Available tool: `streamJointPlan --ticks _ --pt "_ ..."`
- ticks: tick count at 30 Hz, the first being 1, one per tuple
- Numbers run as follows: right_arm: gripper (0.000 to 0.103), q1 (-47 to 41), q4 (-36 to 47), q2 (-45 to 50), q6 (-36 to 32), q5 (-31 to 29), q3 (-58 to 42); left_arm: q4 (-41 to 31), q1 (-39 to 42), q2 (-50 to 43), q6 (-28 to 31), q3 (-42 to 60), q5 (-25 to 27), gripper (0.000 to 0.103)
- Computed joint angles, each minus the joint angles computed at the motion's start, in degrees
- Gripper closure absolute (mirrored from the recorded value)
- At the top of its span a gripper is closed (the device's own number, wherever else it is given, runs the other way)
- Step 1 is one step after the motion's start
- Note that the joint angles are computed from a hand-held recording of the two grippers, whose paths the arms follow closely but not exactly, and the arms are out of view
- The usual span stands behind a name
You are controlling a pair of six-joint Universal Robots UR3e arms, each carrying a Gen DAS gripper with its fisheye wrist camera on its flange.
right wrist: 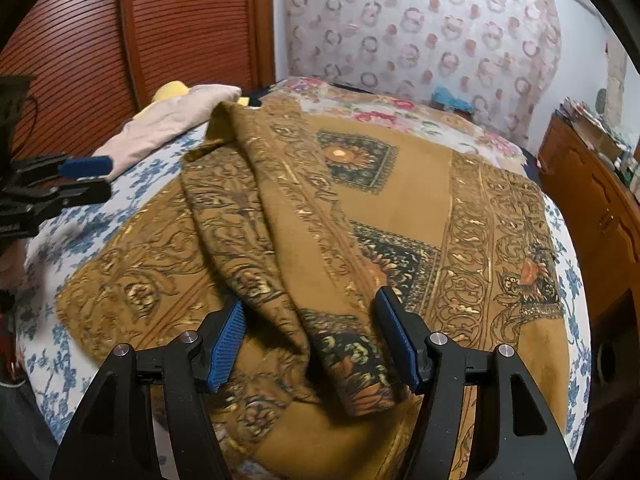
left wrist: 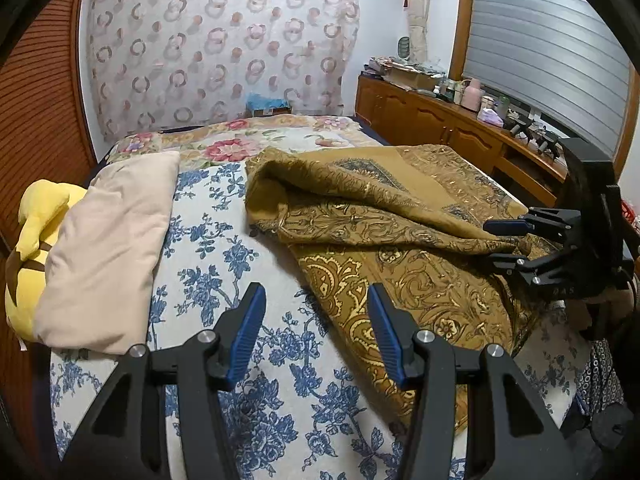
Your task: Fold small clothes
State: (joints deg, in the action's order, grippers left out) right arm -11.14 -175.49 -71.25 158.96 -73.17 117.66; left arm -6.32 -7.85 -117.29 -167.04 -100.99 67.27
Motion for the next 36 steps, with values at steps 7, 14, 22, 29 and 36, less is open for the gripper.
streamJointPlan --ticks 7,14,22,29,36 --pt "0.048 -1.6 1.6 1.5 0.1 1.9 -1.2 0.3 0.0 0.0 -0.2 -0.3 0.0 0.051" --pt "0.097 -3.2 -0.5 -1.0 -0.5 6.1 1.3 0.7 -0.3 -0.4 -0.5 -0.3 0.2 0.051" --pt "0.098 -7.1 -4.8 -10.2 1.1 9.9 5.9 1.6 -0.6 -0.9 -0.9 0.0 -0.2 0.051" --pt "0.098 -17.0 0.0 -20.1 -2.1 11.3 10.0 1.2 -1.5 -0.9 -0.9 1.0 -0.6 0.051" --pt "0.098 -26.3 3.2 -20.4 -6.4 10.2 14.5 0.0 -3.1 -1.7 -0.9 3.0 -0.3 0.051"
